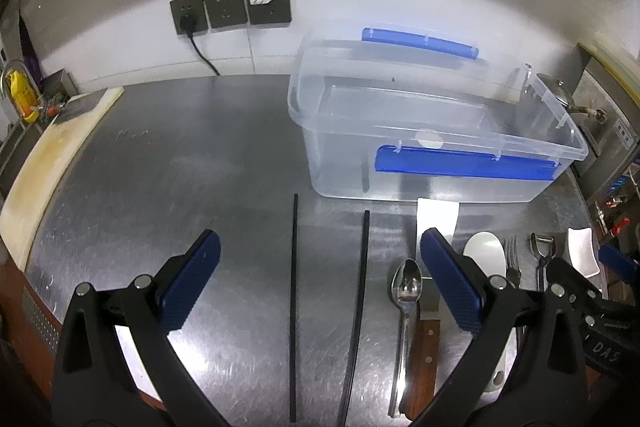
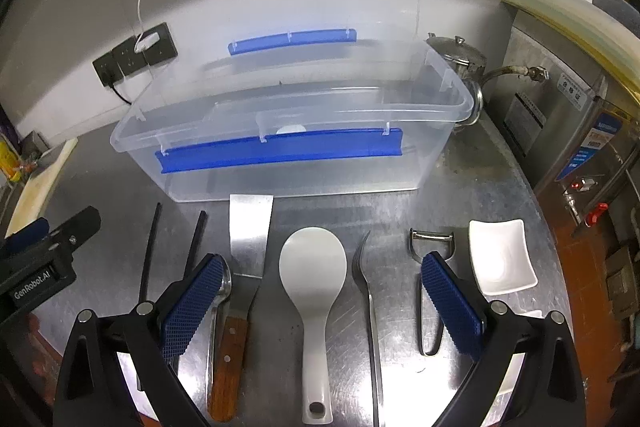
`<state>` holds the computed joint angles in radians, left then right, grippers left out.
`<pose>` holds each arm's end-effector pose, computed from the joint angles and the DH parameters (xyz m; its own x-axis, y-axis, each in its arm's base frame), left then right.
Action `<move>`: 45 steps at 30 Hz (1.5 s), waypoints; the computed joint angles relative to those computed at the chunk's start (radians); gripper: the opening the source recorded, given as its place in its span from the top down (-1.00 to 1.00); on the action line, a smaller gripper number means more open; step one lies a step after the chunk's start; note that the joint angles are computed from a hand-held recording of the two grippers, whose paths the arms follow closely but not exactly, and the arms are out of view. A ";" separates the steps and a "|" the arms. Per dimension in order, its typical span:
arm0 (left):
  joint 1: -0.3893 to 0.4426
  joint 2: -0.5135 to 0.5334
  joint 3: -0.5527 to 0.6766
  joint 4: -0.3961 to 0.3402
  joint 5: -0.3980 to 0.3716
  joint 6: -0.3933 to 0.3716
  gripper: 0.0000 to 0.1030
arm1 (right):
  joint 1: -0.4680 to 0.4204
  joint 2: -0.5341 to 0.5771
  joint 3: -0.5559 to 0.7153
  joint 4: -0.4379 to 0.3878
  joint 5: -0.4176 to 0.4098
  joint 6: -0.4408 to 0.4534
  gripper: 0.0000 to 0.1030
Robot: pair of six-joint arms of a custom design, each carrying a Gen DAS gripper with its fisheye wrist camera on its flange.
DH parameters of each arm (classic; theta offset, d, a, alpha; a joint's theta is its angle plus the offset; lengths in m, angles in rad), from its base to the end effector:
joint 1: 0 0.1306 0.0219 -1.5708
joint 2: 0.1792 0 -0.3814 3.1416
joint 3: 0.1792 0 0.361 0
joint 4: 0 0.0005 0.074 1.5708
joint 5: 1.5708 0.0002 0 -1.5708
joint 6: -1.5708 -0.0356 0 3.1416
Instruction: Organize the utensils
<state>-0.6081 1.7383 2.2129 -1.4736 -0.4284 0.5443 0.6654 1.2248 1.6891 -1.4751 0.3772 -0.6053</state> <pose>0.4432 -0.2911 0.5647 -0.7640 -0.0421 -0.6438 -0.0706 0.9973 0.0186 0.2744 0.1980 0.5775 -0.7871 0.0548 -0.6144 0.0338 0.9984 0.0456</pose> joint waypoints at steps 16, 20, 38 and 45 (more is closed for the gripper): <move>0.012 -0.009 -0.026 -0.018 0.002 0.035 -0.87 | 0.011 0.044 0.027 -0.023 -0.004 0.031 -0.91; 0.014 -0.007 -0.024 -0.020 0.000 0.027 -0.87 | 0.013 0.049 0.027 -0.023 -0.006 0.025 -0.91; 0.014 0.020 0.003 -0.025 0.020 0.000 -0.87 | 0.009 0.052 0.021 -0.044 0.000 -0.003 -0.91; 0.013 0.025 0.009 -0.032 0.020 -0.001 -0.87 | 0.009 0.054 0.020 -0.044 -0.004 -0.004 -0.91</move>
